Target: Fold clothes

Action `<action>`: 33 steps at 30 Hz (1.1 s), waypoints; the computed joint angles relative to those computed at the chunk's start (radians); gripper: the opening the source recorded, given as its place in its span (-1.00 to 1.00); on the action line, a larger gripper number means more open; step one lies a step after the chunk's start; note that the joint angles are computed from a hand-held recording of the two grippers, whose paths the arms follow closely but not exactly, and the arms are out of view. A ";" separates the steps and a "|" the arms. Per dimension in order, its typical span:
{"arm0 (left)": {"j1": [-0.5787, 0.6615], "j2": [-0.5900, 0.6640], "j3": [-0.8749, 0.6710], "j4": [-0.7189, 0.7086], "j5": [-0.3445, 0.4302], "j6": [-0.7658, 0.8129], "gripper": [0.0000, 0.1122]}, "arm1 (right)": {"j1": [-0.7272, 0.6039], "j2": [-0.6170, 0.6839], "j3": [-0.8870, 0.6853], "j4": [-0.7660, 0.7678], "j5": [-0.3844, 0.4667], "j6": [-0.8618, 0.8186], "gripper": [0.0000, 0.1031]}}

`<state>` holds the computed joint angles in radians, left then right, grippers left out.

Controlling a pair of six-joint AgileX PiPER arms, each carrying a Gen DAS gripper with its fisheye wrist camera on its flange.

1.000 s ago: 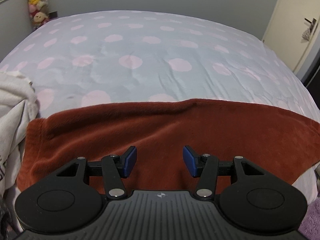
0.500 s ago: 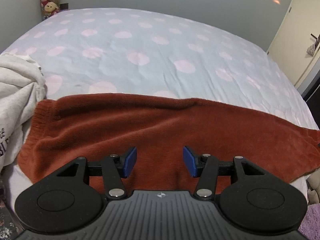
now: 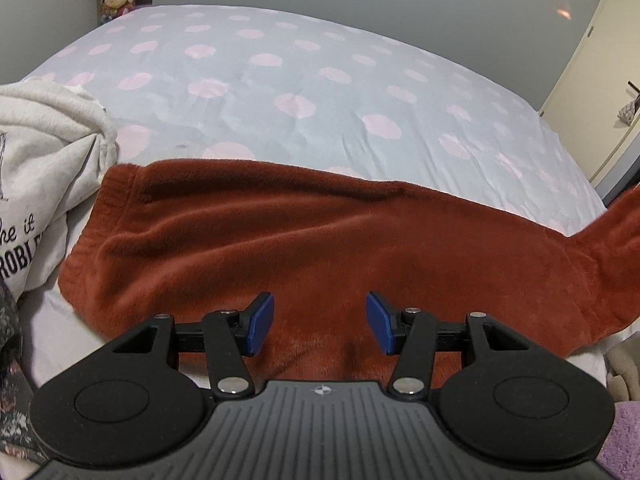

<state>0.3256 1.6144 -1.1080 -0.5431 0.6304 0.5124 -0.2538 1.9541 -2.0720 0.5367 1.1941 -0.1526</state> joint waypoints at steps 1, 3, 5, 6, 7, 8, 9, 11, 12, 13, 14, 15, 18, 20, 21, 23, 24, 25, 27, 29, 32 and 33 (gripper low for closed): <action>0.004 -0.005 0.005 -0.004 0.002 0.002 -0.13 | 0.037 -0.010 0.003 -0.005 -0.011 0.016 -0.44; 0.020 -0.014 0.018 -0.023 0.005 0.022 -0.13 | 0.121 -0.028 0.028 -0.034 -0.048 0.051 -0.44; 0.037 -0.018 0.028 -0.042 0.009 0.042 -0.13 | 0.203 -0.043 0.076 -0.069 -0.104 0.083 -0.44; 0.045 -0.019 0.033 -0.051 0.010 0.052 -0.13 | 0.243 -0.050 0.109 -0.085 -0.138 0.096 -0.44; 0.052 -0.020 0.039 -0.057 0.011 0.060 -0.13 | 0.281 -0.053 0.141 -0.096 -0.171 0.108 -0.44; 0.056 -0.018 0.040 -0.060 0.012 0.064 -0.13 | 0.318 -0.052 0.168 -0.108 -0.202 0.122 -0.44; 0.060 -0.014 0.038 -0.060 0.012 0.067 -0.13 | 0.353 -0.046 0.194 -0.113 -0.233 0.140 -0.44; 0.067 -0.006 0.034 -0.063 0.015 0.074 -0.13 | 0.431 -0.018 0.230 -0.155 -0.288 0.174 -0.44; 0.072 0.000 0.031 -0.069 0.020 0.081 -0.13 | 0.470 -0.001 0.243 -0.193 -0.312 0.194 -0.44; 0.077 0.004 0.027 -0.076 0.023 0.088 -0.13 | 0.508 0.016 0.255 -0.241 -0.335 0.217 -0.44; 0.081 0.011 0.022 -0.082 0.025 0.093 -0.13 | 0.536 0.036 0.263 -0.277 -0.352 0.237 -0.44; 0.085 0.017 0.018 -0.086 0.026 0.097 -0.13 | 0.557 0.057 0.268 -0.304 -0.366 0.252 -0.44; 0.086 0.033 0.014 -0.082 0.016 0.095 -0.13 | 0.616 0.122 0.271 -0.378 -0.398 0.299 -0.44; 0.086 0.043 0.011 -0.082 0.010 0.095 -0.13 | 0.638 0.136 0.289 -0.390 -0.423 0.302 -0.43; 0.087 0.049 0.010 -0.088 0.012 0.098 -0.13 | 0.640 0.132 0.306 -0.376 -0.439 0.288 -0.38; 0.090 0.055 0.012 -0.106 0.016 0.111 -0.13 | 0.646 0.125 0.338 -0.348 -0.470 0.257 -0.18; 0.092 0.056 0.014 -0.115 0.017 0.119 -0.13 | 0.648 0.121 0.353 -0.333 -0.485 0.241 -0.05; 0.092 0.054 0.019 -0.123 0.016 0.127 -0.13 | 0.646 0.112 0.369 -0.305 -0.500 0.216 0.02; 0.092 0.048 0.032 -0.140 0.009 0.140 -0.13 | 0.634 0.056 0.438 -0.230 -0.552 0.153 0.02; 0.095 0.042 0.042 -0.150 0.005 0.147 -0.13 | 0.619 -0.012 0.525 -0.139 -0.624 0.085 0.02; 0.094 0.040 0.046 -0.153 0.004 0.144 -0.13 | 0.612 -0.067 0.582 -0.197 -0.684 0.161 0.01; 0.095 0.039 0.046 -0.157 0.007 0.146 -0.13 | 0.613 -0.057 0.567 -0.233 -0.676 0.194 0.01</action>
